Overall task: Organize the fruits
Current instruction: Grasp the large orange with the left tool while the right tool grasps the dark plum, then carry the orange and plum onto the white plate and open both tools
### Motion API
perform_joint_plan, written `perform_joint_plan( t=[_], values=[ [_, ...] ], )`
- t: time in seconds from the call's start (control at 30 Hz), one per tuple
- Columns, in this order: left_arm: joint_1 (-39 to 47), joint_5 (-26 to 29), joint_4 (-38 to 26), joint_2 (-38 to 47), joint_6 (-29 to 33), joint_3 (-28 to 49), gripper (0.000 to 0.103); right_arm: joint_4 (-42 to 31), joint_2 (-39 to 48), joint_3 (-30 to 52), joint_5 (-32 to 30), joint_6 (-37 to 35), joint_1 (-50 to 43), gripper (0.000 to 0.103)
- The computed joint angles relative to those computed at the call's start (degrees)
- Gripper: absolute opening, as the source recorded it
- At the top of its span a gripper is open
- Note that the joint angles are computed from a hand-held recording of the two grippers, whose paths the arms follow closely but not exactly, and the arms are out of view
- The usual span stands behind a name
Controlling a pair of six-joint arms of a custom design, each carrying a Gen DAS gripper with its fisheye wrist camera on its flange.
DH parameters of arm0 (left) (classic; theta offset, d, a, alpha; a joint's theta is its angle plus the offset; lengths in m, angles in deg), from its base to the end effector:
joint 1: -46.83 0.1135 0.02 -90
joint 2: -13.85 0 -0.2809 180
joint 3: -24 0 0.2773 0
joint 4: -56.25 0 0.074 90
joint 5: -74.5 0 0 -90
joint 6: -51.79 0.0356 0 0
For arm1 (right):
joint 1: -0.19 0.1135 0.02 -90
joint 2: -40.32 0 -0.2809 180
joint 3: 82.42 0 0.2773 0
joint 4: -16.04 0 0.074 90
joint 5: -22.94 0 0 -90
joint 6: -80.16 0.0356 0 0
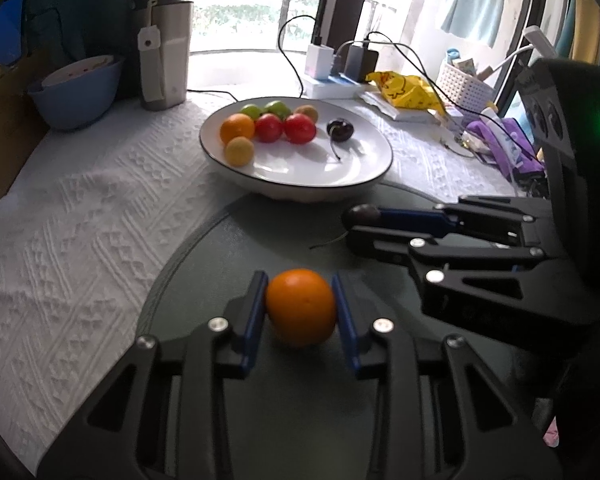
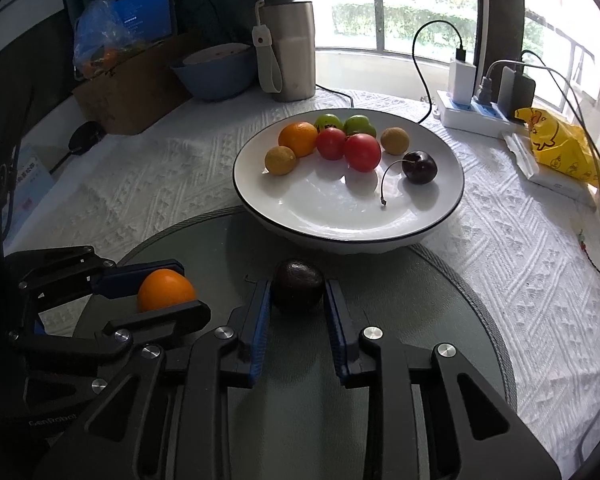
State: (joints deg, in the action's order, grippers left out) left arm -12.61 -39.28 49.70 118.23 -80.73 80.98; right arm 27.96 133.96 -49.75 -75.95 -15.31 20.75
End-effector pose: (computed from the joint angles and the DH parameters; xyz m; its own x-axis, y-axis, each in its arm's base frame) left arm 0.1853 -0.2856 0.0953 -0.7540 0.0606 -0.6541 0.2140 0.9641 -0.1574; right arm 0.2265 0.0908 0.0689 -0.6618 -0.3488 -0.6635 -0.5072 0.8602 0.0537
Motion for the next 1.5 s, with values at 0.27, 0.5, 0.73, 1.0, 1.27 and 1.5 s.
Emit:
perform_joint_plan(
  t=[0.27,0.5,0.73,1.0,1.27,1.5],
  values=[
    [-3.09,-2.82,-1.18,-3.25,-1.17,-1.20,0.034,-1.98,-8.91,-4.76,1.39,1.14,0.85,0.029],
    [-6.36,-6.22,-2.97,-6.67,-3.12,-2.35,0.034,-6.28,-19.00,-8.55,3.24,2.34,2.58,0.029],
    [-9.67,-9.46,-5.24,-9.43,-4.82,-2.70,0.034,-13.36,-30.76,-11.19,5.52,3.76,4.96,0.029],
    [-13.02,-12.57,-8.13,-12.42,-6.26,-2.35,0.034,-24.78,-46.32,-12.80,8.17,4.76,6.89,0.029],
    [-15.45,-15.86,-11.03,-15.14,-5.98,-1.15,0.034,-38.15,-62.05,-12.60,10.79,5.37,7.74,0.029],
    [-15.37,-16.94,-12.13,-16.83,-3.94,-0.26,0.034,-45.10,-69.53,-11.12,10.84,4.24,5.75,0.029]
  ],
)
